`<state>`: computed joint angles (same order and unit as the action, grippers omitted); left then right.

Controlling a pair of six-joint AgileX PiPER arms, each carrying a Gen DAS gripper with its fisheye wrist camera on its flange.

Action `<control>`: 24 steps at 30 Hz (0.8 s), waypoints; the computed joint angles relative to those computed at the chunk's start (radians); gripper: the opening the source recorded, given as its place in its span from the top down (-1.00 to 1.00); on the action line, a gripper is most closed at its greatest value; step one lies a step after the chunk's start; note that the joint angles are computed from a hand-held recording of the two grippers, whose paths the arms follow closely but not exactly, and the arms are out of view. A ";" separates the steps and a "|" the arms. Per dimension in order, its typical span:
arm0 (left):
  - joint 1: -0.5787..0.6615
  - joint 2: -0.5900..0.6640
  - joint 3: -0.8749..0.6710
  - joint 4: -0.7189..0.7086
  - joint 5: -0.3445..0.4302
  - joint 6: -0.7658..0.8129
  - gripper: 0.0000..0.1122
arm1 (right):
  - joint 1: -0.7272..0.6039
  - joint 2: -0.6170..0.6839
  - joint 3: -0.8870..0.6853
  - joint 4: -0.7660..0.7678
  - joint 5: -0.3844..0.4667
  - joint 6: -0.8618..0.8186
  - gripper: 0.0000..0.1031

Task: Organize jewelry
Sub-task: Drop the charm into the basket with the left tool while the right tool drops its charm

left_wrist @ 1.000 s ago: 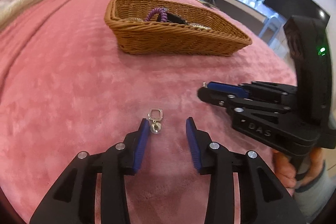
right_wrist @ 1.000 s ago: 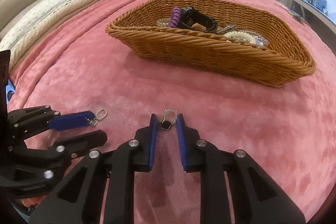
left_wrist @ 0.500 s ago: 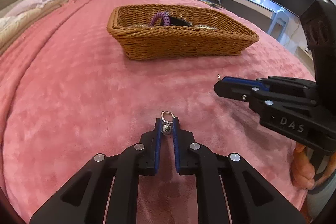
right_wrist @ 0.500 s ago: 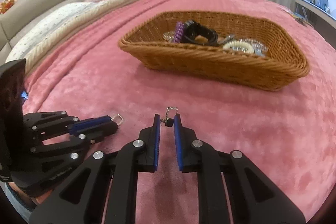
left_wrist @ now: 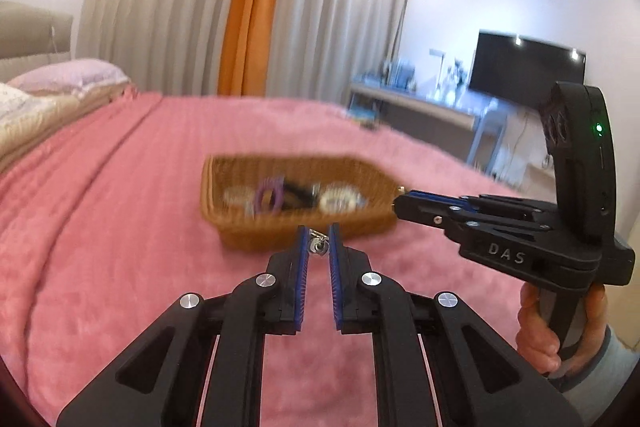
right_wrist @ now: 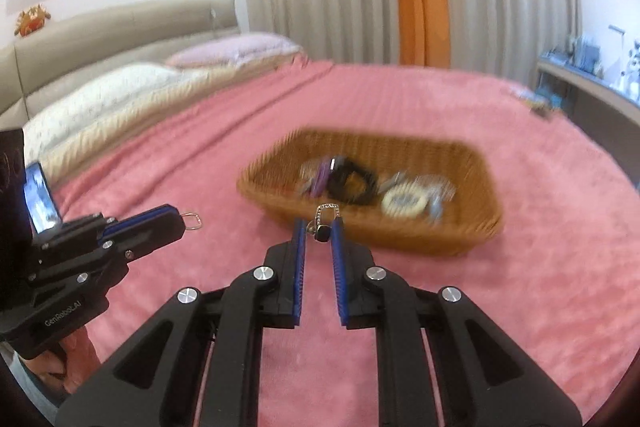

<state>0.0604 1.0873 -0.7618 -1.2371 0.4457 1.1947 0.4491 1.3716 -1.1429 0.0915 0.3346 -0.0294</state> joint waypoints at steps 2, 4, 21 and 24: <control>-0.021 0.006 -0.053 0.024 -0.025 -0.049 0.86 | -0.013 -0.011 -0.054 -0.030 0.029 0.021 0.78; -0.050 0.034 -0.123 0.103 -0.055 -0.139 0.85 | -0.021 0.012 -0.140 -0.087 0.069 0.054 0.79; -0.122 0.658 -0.714 0.587 -0.109 -0.681 0.85 | -0.208 0.778 -1.176 0.074 0.596 -0.001 0.78; -0.130 0.711 -0.731 0.686 -0.111 -0.746 0.85 | -0.211 0.891 -1.329 0.061 0.696 0.023 0.78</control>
<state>-0.0696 1.7982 -1.4931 -0.5513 0.3348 0.4489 0.2382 2.2624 -2.4715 0.1524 1.0303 -0.0063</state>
